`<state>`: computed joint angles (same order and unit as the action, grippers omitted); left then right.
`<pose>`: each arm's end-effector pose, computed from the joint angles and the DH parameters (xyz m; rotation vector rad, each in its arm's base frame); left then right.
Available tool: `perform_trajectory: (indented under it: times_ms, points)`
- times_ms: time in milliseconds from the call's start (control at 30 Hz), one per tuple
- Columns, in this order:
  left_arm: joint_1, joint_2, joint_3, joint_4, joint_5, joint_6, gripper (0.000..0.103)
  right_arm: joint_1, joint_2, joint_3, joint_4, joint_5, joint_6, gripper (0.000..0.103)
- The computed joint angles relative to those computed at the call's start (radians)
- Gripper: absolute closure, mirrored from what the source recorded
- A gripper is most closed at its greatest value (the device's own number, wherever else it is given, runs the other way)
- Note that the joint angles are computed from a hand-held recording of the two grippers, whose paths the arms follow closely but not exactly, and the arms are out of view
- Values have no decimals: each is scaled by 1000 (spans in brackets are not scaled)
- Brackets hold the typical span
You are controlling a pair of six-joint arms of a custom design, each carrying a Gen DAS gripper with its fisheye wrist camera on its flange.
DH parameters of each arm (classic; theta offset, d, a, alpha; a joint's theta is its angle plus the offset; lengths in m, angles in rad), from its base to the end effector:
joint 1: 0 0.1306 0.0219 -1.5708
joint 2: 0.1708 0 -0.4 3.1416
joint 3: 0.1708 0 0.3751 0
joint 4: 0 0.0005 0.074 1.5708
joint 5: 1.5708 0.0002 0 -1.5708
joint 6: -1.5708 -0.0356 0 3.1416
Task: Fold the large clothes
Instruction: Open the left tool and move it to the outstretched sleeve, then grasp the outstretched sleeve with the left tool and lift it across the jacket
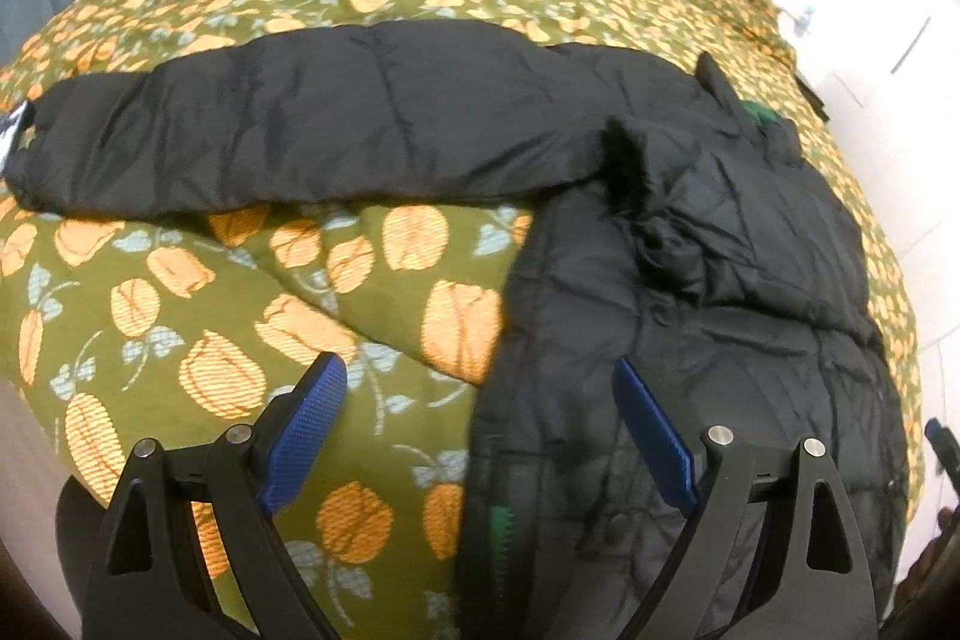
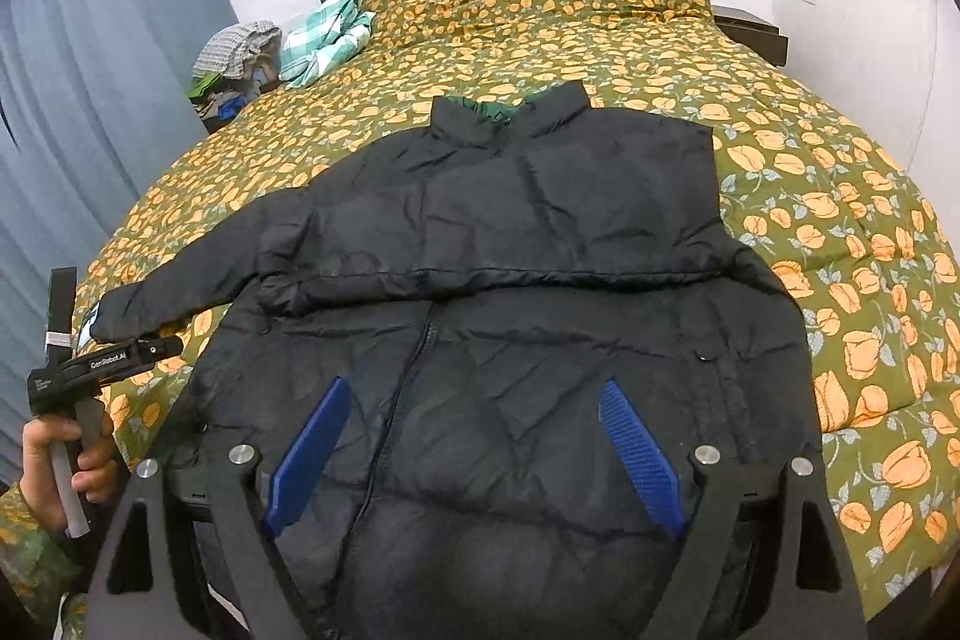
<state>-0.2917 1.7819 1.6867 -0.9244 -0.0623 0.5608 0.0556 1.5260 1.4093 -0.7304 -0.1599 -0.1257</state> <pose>0.5766 -0.1714 0.3727 -0.3722 2.5785 -0.2307 0.5158 0.0339 0.4018 0.0115 2.4221 0.2761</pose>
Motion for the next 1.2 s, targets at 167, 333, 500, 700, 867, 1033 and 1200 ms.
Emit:
perform_trajectory:
  times_ms: [167, 333, 500, 700, 867, 1033, 1200]
  points:
    - [14, -2, -8, -4, 4, 22, 12, -1, 6, 2, -7, -7, -6, 15]
    - [44, -7, -27, 13, 39, 87, 12, 2, 9, 5, -12, -9, -3, 15]
    - [112, -6, -38, 65, 40, 182, 12, 7, 5, 4, -18, -5, 7, 15]
    - [248, 24, -39, 90, 41, 451, 12, 14, -1, -3, -14, -3, 5, 15]
    - [295, 55, -8, 123, 20, 499, 14, 32, -1, 1, -31, 3, 20, 15]
    - [308, 54, -13, 123, 3, 479, 93, 46, 1, 3, -43, -7, 24, 15]
    - [288, 8, -30, 132, -60, 396, 99, 57, 2, 1, -47, -21, 27, 15]
